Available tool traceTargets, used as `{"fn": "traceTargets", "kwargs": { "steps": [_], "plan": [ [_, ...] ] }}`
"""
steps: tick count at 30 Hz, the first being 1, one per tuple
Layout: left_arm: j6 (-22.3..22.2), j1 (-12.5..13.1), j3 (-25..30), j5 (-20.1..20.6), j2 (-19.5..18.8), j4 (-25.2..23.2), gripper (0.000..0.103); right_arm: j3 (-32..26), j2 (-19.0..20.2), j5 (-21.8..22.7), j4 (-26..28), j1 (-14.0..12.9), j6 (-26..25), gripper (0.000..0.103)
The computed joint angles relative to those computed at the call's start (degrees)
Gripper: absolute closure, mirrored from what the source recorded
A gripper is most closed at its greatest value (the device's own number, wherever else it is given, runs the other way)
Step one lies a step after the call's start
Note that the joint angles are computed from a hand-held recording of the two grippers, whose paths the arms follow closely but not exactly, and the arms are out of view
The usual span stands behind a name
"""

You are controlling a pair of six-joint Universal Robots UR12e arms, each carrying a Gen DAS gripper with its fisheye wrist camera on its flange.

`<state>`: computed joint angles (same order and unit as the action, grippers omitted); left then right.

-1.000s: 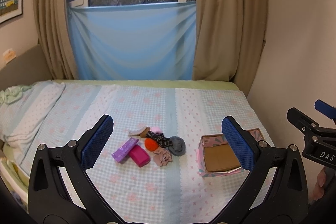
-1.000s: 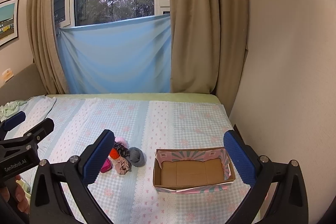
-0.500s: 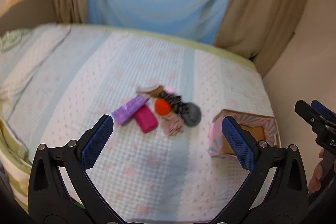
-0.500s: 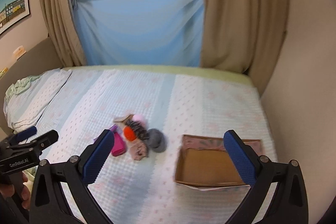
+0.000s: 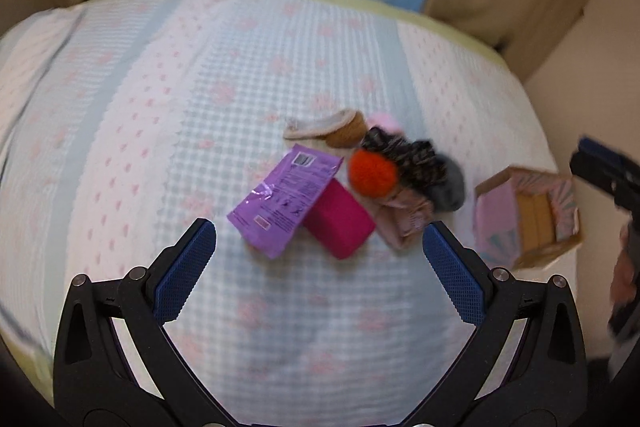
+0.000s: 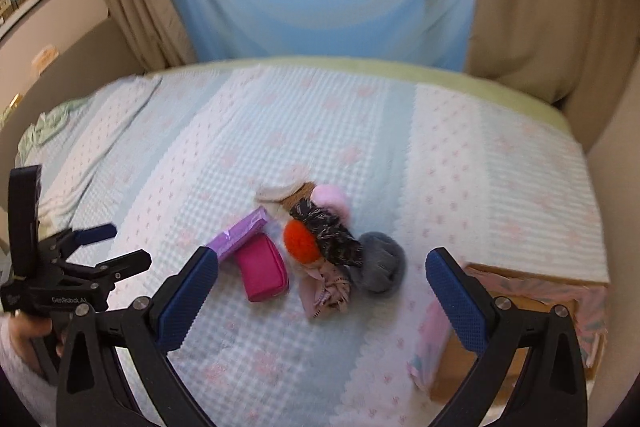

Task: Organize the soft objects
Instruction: 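Grasp the purple packet with the left tool while the right tool grasps the black scrunchie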

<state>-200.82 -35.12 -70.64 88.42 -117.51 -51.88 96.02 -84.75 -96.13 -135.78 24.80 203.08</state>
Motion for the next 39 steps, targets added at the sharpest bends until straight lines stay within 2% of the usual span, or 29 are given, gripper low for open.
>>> {"fn": "traceTargets", "kwargs": {
  "steps": [2, 7, 13, 19, 23, 26, 28, 30, 33, 34, 35, 36, 39],
  "plan": [
    [5.43, 0.91, 0.9, -1.64, -1.6, -1.77, 0.001, -0.65, 2.08, 3.53, 0.22, -1.3, -2.23, 0.0],
    [17.32, 2.62, 4.08, -4.57, -5.75, -6.69, 0.001, -3.04, 6.13, 8.05, 2.49, -3.37, -8.29, 0.001],
    [24.65, 4.37, 8.66, -9.05, -10.14, -12.36, 0.002, -6.87, 11.17, 13.53, 7.27, -5.37, -15.66, 0.017],
    [32.03, 4.9, 13.07, -12.43, -14.12, -18.17, 0.003, -9.07, 14.58, 18.05, 10.67, -6.68, -19.15, 0.027],
    [33.38, 5.37, 14.16, -15.5, -15.93, -19.96, 0.005, -9.62, 16.39, 22.41, 12.53, -7.79, -20.15, 0.041],
    [32.92, 5.9, 14.28, -18.2, -16.93, -20.73, 0.006, -9.96, 17.66, 25.17, 14.13, -8.25, -20.83, 0.057],
    [31.36, 6.25, 13.97, -20.11, -17.25, -20.48, 0.006, -9.8, 18.05, 26.4, 14.56, -8.42, -20.65, 0.06],
    [31.12, 6.09, 13.16, -19.69, -16.95, -19.12, 0.007, -8.9, 17.79, 27.73, 13.25, -8.54, -20.11, 0.064],
    [30.27, 5.79, 11.81, -19.6, -16.29, -17.53, 0.023, -8.07, 17.43, 27.83, 11.68, -8.49, -18.77, 0.065],
    [29.96, 5.64, 11.32, -20.03, -16.07, -17.09, 0.035, -7.81, 17.28, 27.47, 11.09, -8.42, -18.3, 0.065],
    [29.89, 5.55, 10.89, -20.97, -15.87, -16.88, 0.043, -7.59, 17.18, 27.1, 10.45, -8.33, -17.66, 0.066],
    [29.84, 5.48, 10.47, -21.73, -15.67, -16.81, 0.044, -7.38, 17.03, 26.84, 9.9, -8.28, -17.05, 0.066],
    [29.09, 4.24, 8.81, -19.98, -14.94, -14.58, 0.054, -6.72, 16.59, 25.82, 8.18, -8.09, -15.13, 0.067]
  ]
}}
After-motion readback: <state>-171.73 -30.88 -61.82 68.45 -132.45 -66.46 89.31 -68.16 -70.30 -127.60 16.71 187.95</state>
